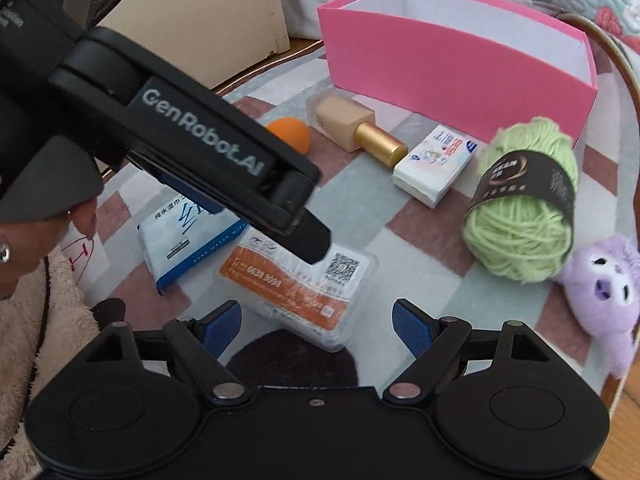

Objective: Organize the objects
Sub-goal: 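Close the left gripper on the clear orange-labelled floss case, then lift the floss case with the left gripper and carry it into the pink box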

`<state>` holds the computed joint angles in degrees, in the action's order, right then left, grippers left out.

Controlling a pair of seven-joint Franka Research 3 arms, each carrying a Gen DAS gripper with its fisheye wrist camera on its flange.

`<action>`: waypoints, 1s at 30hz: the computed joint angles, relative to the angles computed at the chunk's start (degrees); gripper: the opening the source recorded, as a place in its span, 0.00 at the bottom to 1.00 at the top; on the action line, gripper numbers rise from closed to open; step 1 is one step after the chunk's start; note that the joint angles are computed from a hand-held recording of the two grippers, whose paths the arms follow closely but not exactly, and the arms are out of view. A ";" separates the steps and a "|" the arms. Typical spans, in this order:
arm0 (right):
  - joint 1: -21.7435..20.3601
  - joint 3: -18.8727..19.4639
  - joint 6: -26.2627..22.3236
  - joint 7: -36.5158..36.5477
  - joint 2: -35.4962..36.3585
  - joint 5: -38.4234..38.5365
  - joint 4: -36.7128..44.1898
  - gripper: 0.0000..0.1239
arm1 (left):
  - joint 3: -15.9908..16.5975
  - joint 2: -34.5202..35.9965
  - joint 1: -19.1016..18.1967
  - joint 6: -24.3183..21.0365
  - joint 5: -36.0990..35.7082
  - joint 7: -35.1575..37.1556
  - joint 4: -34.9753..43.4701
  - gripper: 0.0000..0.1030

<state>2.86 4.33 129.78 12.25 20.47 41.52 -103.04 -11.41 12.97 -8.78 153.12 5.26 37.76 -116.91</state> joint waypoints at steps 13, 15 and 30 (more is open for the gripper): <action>0.31 0.85 3.44 -2.28 0.47 1.67 -2.09 0.59 | -1.50 1.59 1.66 6.24 -8.03 0.78 -2.16 0.68; 0.45 0.90 3.82 -2.63 0.67 1.60 -1.92 0.60 | -1.26 1.55 1.54 7.68 -8.04 -0.41 -2.83 0.68; 0.51 1.09 6.95 -9.30 -5.11 5.47 -5.10 0.58 | 1.56 -6.66 -1.52 8.69 5.75 -8.75 -6.39 0.55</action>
